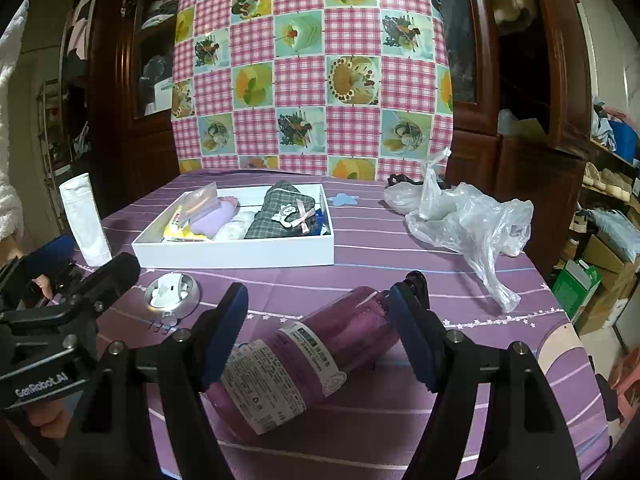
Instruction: Organize soft objects
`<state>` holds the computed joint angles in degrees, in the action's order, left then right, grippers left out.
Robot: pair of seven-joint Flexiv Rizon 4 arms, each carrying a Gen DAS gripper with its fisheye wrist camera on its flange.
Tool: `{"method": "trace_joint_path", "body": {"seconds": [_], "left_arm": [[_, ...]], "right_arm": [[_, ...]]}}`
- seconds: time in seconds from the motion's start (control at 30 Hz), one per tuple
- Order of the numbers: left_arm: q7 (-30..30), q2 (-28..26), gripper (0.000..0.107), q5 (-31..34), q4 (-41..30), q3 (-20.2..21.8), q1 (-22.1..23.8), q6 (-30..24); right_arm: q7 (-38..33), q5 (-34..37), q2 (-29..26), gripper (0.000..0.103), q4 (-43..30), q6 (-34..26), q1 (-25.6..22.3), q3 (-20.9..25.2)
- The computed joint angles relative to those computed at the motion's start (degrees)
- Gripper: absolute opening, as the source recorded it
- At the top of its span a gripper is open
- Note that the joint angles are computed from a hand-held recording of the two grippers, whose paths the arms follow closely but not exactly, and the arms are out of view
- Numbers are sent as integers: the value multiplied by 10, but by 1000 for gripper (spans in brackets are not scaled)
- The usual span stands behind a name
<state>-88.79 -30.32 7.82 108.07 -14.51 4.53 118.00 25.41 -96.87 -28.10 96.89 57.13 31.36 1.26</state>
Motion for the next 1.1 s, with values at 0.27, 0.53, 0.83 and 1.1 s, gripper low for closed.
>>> {"method": "trace_joint_path", "body": {"seconds": [0.27,0.53,0.83,1.1], "left_arm": [[-1,1,103,-4,1,6,-4,4],[11,1,103,-30,3,37,-36,21],[16,1,103,-43,5,44,-44,24],[17,1,103,-42,5,42,-42,23]], "right_arm": [[-8,-2,-1,74,-3,-7,5,-1],[-6,-5,0,74,-2,-9,4,0],[-13,3,-2,74,-3,-7,5,0],[-12,1,-2,74,-3,-6,5,-1]]}}
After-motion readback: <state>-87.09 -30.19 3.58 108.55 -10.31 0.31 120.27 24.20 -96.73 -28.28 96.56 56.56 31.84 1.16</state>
